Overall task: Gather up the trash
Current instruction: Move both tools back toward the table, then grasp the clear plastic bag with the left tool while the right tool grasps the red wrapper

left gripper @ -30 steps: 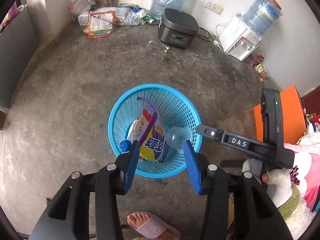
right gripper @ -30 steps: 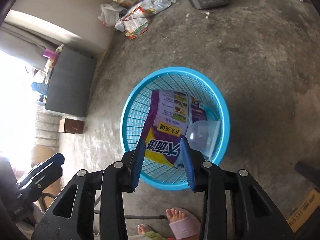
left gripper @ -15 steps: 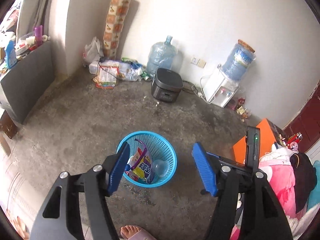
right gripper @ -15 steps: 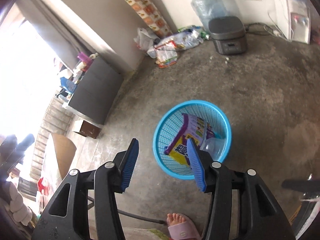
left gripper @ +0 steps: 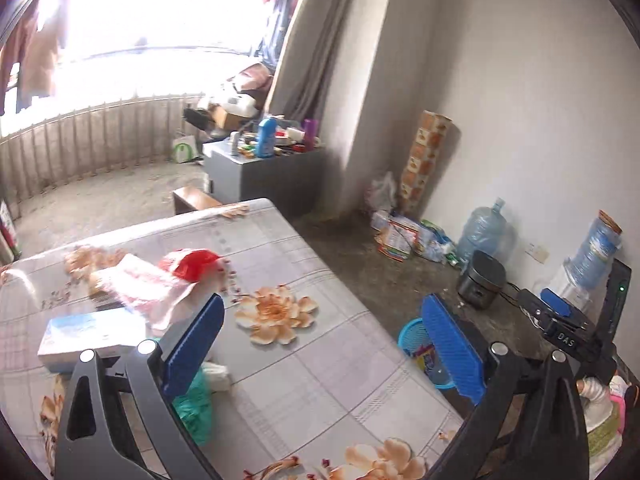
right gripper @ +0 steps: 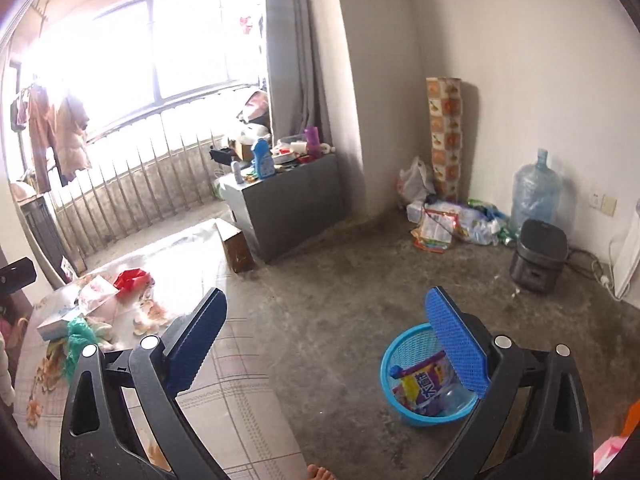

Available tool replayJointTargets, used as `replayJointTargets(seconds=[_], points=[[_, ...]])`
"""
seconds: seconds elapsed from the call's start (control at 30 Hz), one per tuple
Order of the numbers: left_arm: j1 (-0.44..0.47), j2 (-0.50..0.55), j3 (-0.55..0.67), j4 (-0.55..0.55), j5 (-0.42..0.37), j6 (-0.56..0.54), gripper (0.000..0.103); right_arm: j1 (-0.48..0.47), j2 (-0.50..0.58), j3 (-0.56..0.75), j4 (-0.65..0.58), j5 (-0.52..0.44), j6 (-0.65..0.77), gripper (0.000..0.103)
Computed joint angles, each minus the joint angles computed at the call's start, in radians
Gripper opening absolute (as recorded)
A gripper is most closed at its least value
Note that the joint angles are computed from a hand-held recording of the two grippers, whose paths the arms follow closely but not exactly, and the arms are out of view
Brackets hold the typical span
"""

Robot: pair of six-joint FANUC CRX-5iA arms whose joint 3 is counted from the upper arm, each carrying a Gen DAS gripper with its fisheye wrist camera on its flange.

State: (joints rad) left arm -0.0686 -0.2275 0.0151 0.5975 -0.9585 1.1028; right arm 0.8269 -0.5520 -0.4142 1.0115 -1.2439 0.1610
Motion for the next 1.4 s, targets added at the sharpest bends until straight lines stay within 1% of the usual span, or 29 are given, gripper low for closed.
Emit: replayJointTargets(seconds=[0.03, 0.1, 0.2, 0.3, 0.37, 0.43, 0.47, 0.53, 0.6, 0.67, 0.7, 0.77, 0.87, 0.9, 0.93, 1.03, 1.13, 1.2, 1.27, 1.33, 1.4], points=[[0.041, -0.039, -0.038, -0.002, 0.011, 0.013, 0.097, 0.012, 0.013, 0.009, 0.000, 0.011, 0.013, 0.096], [0.119, -0.099, -0.091, -0.015, 0.011, 0.044, 0.097, 0.023, 0.033, 0.019, -0.007, 0.061, 0.041, 0.096], [0.225, -0.166, -0.159, 0.007, -0.007, 0.027, 0.097, 0.017, 0.067, 0.052, -0.063, 0.175, 0.112, 0.096], [0.313, -0.220, -0.220, 0.033, 0.001, -0.004, 0.097, 0.008, 0.113, 0.107, -0.143, 0.269, 0.199, 0.096], [0.353, -0.230, -0.249, 0.066, 0.003, -0.025, 0.097, 0.031, 0.143, 0.143, -0.175, 0.300, 0.220, 0.096], [0.375, -0.233, -0.265, 0.100, 0.001, -0.052, 0.097, 0.036, 0.174, 0.188, -0.242, 0.331, 0.272, 0.094], [0.380, -0.233, -0.272, 0.116, 0.001, -0.074, 0.095, 0.036, 0.189, 0.206, -0.269, 0.347, 0.293, 0.093], [0.372, -0.225, -0.278, 0.132, 0.012, -0.110, 0.090, 0.033, 0.222, 0.253, -0.352, 0.366, 0.356, 0.086], [0.364, -0.213, -0.281, 0.142, 0.024, -0.141, 0.085, 0.032, 0.256, 0.303, -0.435, 0.373, 0.408, 0.081], [0.364, -0.199, -0.287, 0.166, 0.035, -0.179, 0.077, 0.037, 0.292, 0.354, -0.511, 0.365, 0.455, 0.076], [0.364, -0.189, -0.287, 0.173, 0.040, -0.195, 0.076, 0.038, 0.311, 0.376, -0.543, 0.364, 0.477, 0.072], [0.365, -0.163, -0.275, 0.172, 0.046, -0.222, 0.067, 0.030, 0.351, 0.431, -0.617, 0.348, 0.539, 0.067], [0.385, -0.119, -0.257, 0.209, 0.041, -0.286, 0.060, 0.017, 0.415, 0.516, -0.714, 0.314, 0.613, 0.062], [0.390, -0.094, -0.240, 0.217, 0.038, -0.299, 0.059, 0.013, 0.431, 0.539, -0.739, 0.306, 0.628, 0.061], [0.394, -0.064, -0.213, 0.210, 0.032, -0.297, 0.056, 0.010, 0.446, 0.557, -0.756, 0.300, 0.639, 0.060], [0.394, 0.031, -0.114, 0.132, 0.032, -0.239, 0.045, -0.004, 0.478, 0.603, -0.785, 0.278, 0.658, 0.058], [0.409, 0.102, -0.043, 0.102, 0.011, -0.190, 0.039, -0.046, 0.509, 0.657, -0.833, 0.271, 0.688, 0.057], [0.417, 0.135, -0.015, 0.103, -0.003, -0.174, 0.037, -0.080, 0.549, 0.713, -0.853, 0.270, 0.723, 0.057], [0.420, 0.165, 0.012, 0.088, -0.018, -0.145, 0.035, -0.127, 0.616, 0.808, -0.906, 0.252, 0.783, 0.057], [0.412, 0.201, 0.049, 0.087, -0.040, -0.116, 0.034, -0.164, 0.698, 0.913, -0.935, 0.226, 0.813, 0.057], [0.398, 0.256, 0.110, 0.102, -0.083, -0.111, 0.034, -0.195, 0.790, 1.032, -0.953, 0.177, 0.833, 0.060]])
